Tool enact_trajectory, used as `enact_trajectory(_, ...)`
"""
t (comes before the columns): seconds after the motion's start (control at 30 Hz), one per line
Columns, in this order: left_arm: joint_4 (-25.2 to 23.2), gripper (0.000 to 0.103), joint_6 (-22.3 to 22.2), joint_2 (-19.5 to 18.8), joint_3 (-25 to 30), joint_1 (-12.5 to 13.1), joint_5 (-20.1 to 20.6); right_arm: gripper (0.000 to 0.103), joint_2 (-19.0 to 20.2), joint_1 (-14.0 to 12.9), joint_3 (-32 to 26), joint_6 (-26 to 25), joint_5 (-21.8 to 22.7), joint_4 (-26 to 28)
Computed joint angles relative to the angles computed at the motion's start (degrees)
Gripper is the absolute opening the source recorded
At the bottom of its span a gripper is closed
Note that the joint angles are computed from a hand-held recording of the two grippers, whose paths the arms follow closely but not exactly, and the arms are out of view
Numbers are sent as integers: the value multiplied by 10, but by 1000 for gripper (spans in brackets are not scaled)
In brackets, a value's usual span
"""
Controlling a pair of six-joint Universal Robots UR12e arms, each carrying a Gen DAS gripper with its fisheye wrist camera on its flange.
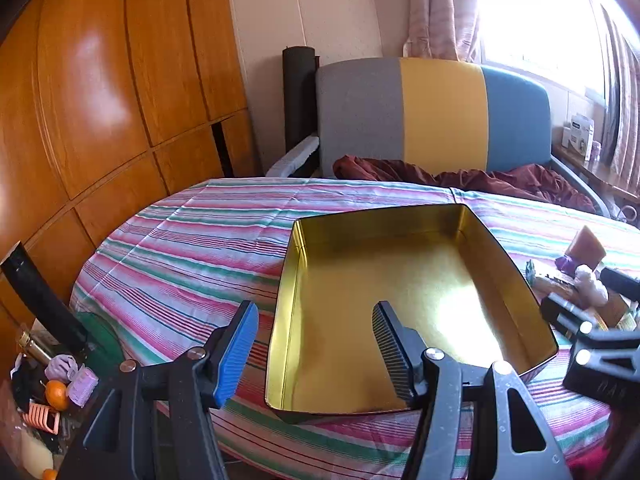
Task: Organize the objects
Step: 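Move both tools from the gold tray toward the pile of items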
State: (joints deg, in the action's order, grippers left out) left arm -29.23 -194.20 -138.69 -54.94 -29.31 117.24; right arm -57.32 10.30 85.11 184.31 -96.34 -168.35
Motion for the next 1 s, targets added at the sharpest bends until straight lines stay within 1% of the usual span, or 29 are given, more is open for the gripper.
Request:
enact_trajectory(0.33,-6,60,19,-5,9,-6,-8,103,-12,-25,8,19,-14,-7)
enact_trajectory(0.4,-11,60,25,-7,13,-7,-16,103,-15,-32,9,24,-16,-7)
enact_trajectory(0.47,-19,60,31,-9,18,-7,-36,103,-19,-41,12,30,-19,-6)
enact_trajectory(0.53,-23,60,40,-6,15,-2,-86,103,-24,-52,14,40,-19,-5)
enact_trajectory(0.6,-14,61,41,0,6,7,-176,103,-27,-65,17,47,-29,-7)
enact_trajectory(0.67,-24,62,29,0,7,15,-260,103,-31,-80,21,60,-33,-7)
enact_trajectory(0.7,-35,62,25,-5,17,16,-291,103,-32,-87,21,67,-33,-4)
enact_trajectory(0.77,-53,62,29,-14,35,13,-304,103,-33,-103,24,82,-36,3)
enact_trajectory(0.83,-67,62,53,-25,58,9,-315,103,-34,-115,31,97,-44,5)
enact_trajectory(0.87,-75,62,61,-32,70,9,-340,103,-35,-122,34,109,-47,9)
enact_trajectory(0.93,-98,63,72,-44,96,9,-373,103,-38,-136,45,149,-38,7)
enact_trajectory(1.0,-122,63,89,-61,131,4,-381,103,-42,-150,51,209,-24,26)
